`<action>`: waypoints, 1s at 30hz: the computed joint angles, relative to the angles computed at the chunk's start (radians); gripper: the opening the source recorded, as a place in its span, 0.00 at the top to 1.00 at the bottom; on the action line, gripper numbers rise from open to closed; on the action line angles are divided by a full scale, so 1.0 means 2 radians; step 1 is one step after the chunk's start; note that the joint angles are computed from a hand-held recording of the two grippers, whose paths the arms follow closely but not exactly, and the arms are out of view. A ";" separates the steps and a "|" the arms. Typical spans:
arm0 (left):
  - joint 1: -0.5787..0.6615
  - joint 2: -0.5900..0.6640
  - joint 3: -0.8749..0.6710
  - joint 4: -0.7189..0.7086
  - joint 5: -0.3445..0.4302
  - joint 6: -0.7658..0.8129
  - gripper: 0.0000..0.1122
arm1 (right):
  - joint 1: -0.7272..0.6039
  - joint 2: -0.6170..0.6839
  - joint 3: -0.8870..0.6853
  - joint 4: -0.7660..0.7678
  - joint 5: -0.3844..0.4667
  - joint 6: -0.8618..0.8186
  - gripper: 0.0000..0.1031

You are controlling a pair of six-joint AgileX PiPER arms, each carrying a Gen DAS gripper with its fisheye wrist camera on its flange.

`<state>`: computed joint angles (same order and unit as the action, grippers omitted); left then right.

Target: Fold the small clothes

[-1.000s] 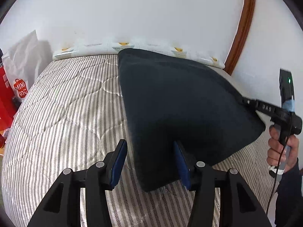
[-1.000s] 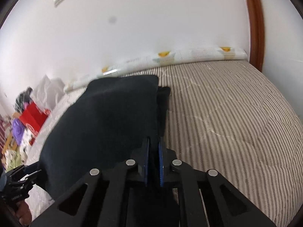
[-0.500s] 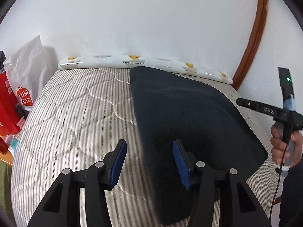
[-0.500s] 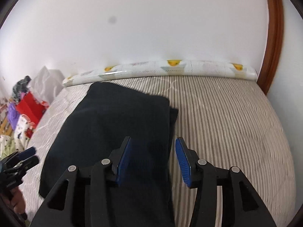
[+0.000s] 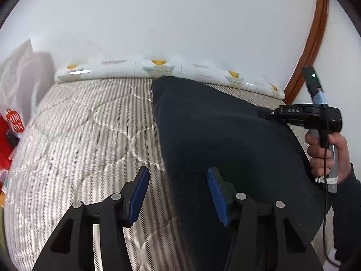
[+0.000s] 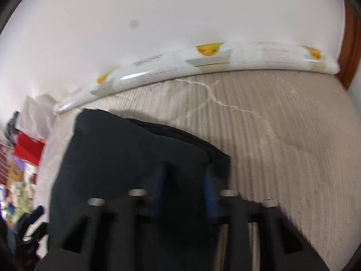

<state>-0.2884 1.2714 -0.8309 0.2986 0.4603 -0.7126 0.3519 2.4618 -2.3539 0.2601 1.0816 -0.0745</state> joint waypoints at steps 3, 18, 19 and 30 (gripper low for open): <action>0.006 0.011 -0.006 -0.021 -0.005 0.017 0.55 | -0.010 -0.056 0.096 0.036 -0.087 -0.066 0.88; -0.021 -0.015 0.009 0.026 0.015 -0.037 0.55 | 0.004 -0.164 0.236 -0.051 -0.136 -0.055 0.74; -0.023 -0.022 0.015 0.024 0.014 -0.037 0.55 | 0.000 -0.181 0.261 -0.039 -0.144 -0.064 0.62; -0.068 -0.109 0.082 0.043 0.024 -0.085 0.54 | -0.053 -0.263 0.455 0.150 -0.172 -0.208 0.69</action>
<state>-0.4235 1.0538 -0.6663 0.3855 0.5083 -0.8817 0.2452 1.9361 -1.4433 0.5600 0.7368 -0.4910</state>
